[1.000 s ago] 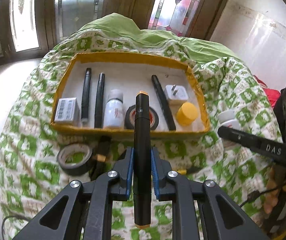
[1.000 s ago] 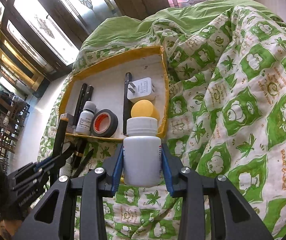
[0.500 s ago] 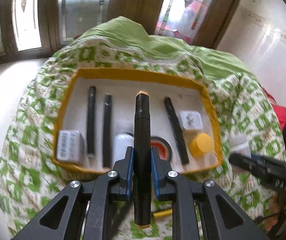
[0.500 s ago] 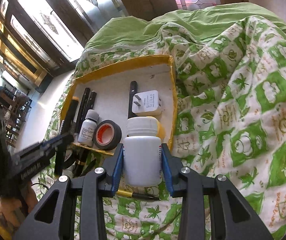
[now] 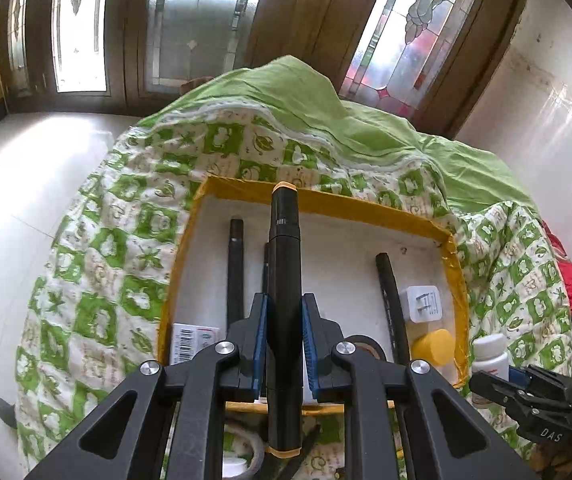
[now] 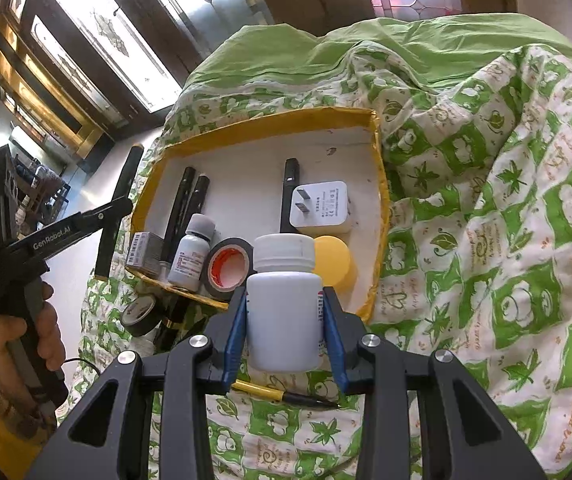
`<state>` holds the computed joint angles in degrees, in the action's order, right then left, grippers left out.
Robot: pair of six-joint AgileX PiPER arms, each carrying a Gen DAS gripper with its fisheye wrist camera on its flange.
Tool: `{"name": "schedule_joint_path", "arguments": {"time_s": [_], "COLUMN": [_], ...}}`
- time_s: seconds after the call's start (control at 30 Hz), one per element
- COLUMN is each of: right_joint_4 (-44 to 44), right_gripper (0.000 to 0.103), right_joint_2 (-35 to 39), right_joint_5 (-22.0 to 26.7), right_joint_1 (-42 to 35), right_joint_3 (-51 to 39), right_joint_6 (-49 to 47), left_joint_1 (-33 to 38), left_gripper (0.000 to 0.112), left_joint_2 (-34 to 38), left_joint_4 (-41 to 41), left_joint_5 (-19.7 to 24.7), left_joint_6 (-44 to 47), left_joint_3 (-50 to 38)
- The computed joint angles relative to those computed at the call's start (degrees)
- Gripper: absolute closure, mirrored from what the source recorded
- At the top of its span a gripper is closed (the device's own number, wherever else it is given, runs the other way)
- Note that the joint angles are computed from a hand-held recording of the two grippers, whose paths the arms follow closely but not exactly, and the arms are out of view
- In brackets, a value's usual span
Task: Organize rigid objects
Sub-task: 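Lower pill bottle and marker into the tray and open both tools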
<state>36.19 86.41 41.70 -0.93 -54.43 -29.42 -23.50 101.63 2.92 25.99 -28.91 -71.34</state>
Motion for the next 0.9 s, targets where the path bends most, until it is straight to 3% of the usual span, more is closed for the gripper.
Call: {"name": "schedule_joint_path", "arguments": {"time_s": [0.27,0.53,0.9], "right_joint_4": [-2.78,-4.36,-6.88], "right_gripper": [0.068,0.068,0.068], "right_joint_2": [5.94,15.77,22.49], "right_joint_5": [0.49,4.25,3.81], "right_joint_1": [0.87,-2.67,-1.39], "right_joint_3": [-8.01,-19.69,-26.85], "right_joint_6": [4.04,8.18,11.44], "left_joint_1": [-2.41,-3.12,-3.34], "left_gripper": [0.096,0.096,0.097], "left_joint_2": [7.62,17.83,21.38], "left_joint_4": [-6.39,-11.04,-8.89], "left_joint_5": [-0.45,1.52,-0.5], "left_joint_6": [3.66,4.87,0.49], "left_joint_3": [-6.86,-18.28,-18.54]}}
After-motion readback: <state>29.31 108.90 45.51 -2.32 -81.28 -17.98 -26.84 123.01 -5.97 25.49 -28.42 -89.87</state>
